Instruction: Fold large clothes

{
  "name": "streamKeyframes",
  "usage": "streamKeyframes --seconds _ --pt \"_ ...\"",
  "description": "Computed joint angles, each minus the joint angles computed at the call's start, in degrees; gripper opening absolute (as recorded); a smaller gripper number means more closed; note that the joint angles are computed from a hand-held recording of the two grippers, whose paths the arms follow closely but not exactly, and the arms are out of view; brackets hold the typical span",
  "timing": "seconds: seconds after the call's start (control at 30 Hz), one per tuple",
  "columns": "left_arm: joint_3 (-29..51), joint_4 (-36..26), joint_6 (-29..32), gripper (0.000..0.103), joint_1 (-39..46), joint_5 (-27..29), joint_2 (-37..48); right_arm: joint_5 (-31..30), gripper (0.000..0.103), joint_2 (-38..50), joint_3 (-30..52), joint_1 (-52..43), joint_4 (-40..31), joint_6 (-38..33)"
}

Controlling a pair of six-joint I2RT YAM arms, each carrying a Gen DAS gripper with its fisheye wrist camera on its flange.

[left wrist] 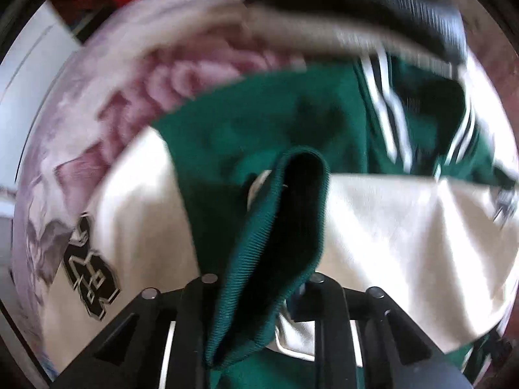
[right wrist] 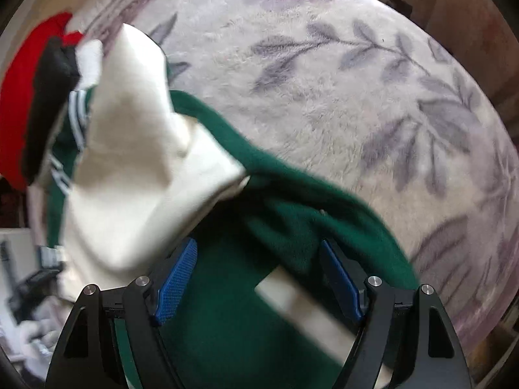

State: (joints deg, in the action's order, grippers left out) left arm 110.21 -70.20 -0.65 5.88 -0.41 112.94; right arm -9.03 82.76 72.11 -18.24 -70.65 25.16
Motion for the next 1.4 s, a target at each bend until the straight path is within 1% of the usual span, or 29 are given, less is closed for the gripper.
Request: streamKeyframes --seconds 0.07,0.1,0.17,0.23,0.33,0.43,0.47,0.5,0.53,0.57,0.6,0.67,0.7,0.73,0.77,0.8,0.83,0.87,0.9,0.97,1.0,1.07,1.13,1.17,1.27,1.3,1.33,1.37,1.4 --pt "-3.87 3.72 -3.73 0.016 3.06 4.43 -5.58 3.92 0.077 0.65 -0.85 0.59 3.89 0.77" --pt "-7.71 7.06 -5.76 0.012 5.17 7.51 -9.96 4.9 0.076 0.61 -1.66 -0.29 5.91 1.41" --pt "-10.15 8.82 -7.62 0.011 5.52 7.93 -12.68 5.05 0.075 0.59 -3.71 -3.09 8.79 4.9" --pt "-13.1 9.0 -8.83 0.012 5.84 6.38 -13.63 6.96 0.075 0.47 -4.09 -4.55 9.18 6.6" --pt "-12.64 3.77 -8.97 0.015 6.44 6.09 -10.43 2.02 0.075 2.82 -0.58 -8.7 4.44 5.15" --pt "-13.15 0.98 -6.42 0.018 7.31 7.08 -12.38 -2.89 0.075 3.5 6.72 -13.4 -4.19 2.37" --pt "-12.73 0.08 -5.26 0.022 7.47 7.0 -13.04 -4.89 0.075 2.93 9.02 -14.47 -5.57 2.1" --pt "-12.28 -0.65 -4.57 0.034 7.52 6.43 -13.23 -7.88 0.075 2.61 11.15 -15.11 -5.87 1.75" --pt "-11.53 -1.7 -3.83 0.041 7.73 5.4 -13.38 -9.81 0.075 2.64 12.84 -14.44 -6.08 1.77" --pt "-11.04 -2.5 -3.32 0.055 8.32 5.14 -13.87 -11.48 0.075 4.29 14.99 -12.99 -5.53 1.52" --pt "-10.77 -2.68 -3.24 0.062 8.92 5.68 -13.97 -12.86 0.075 6.63 16.76 -10.58 -3.57 1.93" --pt "-9.68 -3.67 -2.66 0.066 10.66 6.56 -13.92 -12.64 0.063 12.2 19.08 -4.86 3.4 5.25" --pt "-9.39 -4.65 -1.78 0.071 11.38 6.4 -14.23 -12.18 0.062 16.69 21.26 -1.52 6.85 7.44" --pt "-9.88 -4.87 -0.84 0.073 12.08 6.35 -14.83 -12.76 0.059 20.75 23.67 1.29 8.6 8.93" --pt "-10.24 -4.96 0.3 0.077 12.77 6.02 -15.32 -13.92 0.06 24.56 25.33 3.68 10.48 10.56" --pt "-10.52 -4.78 0.99 0.078 13.26 5.82 -15.5 -15.18 0.062 28.61 28.01 6.01 9.76 11.49" --pt "-10.8 -4.62 1.65 0.079 13.84 5.63 -15.63 -15.89 0.062 33.1 32.07 8.06 5.87 10.09" --pt "-10.84 -4.71 2.19 0.079 14.36 5.61 -15.34 -16.53 0.064 36.74 36.25 9.76 1.53 7.61" --pt "-10.69 -4.83 2.43 0.079 14.78 5.73 -14.75 -15.8 0.065 38.07 38.7 11.11 -1.36 4.79" --pt "-10.04 -4.57 2.27 0.079 15.09 6.32 -13.24 -12.97 0.066 36.95 40.67 12.06 -4.32 0.2" --pt "-9.34 -4.65 2.2 0.079 15.09 6.93 -12.22 -12.3 0.066 35.04 39.97 11.53 -4.86 -0.71" --pt "-7.07 -4.63 2.24 0.079 14.3 8.01 -9.2 -13.61 0.066 29.93 35.63 9.08 -3.99 1.58" --pt "-3.74 -5.55 2.45 0.079 12.84 8.32 -4.98 -15.26 0.066 23.36 29.0 5.57 -2.02 5.31" --pt "-1.71 -6.03 2.32 0.079 11.94 8.11 -2.16 -14.7 0.066 19.33 25.63 3.78 -2.0 6.55" --pt "5.02 -8.71 3.06 0.078 9.82 7.84 5.87 -12.5 0.066 11.93 18.41 0.53 -1.76 7.59" --pt "6.65 -9.27 3.94 0.059 9.02 6.9 7.41 -12.1 0.066 9.79 16.4 0.23 -1.81 8.3" --pt "7.16 -8.35 5.66 0.043 8.18 6.54 7.8 -11.8 0.066 7.7 14.06 0.19 -1.45 9.24" --pt "7.6 -7.9 6.42 0.022 7.91 6.77 7.63 -11.41 0.066 5.11 11.01 0.35 -0.83 10.46" --pt "7.66 -7.06 6.68 0.018 8.16 8.39 6.79 -11.04 0.066 3.4 9.24 0.41 -0.38 10.98"
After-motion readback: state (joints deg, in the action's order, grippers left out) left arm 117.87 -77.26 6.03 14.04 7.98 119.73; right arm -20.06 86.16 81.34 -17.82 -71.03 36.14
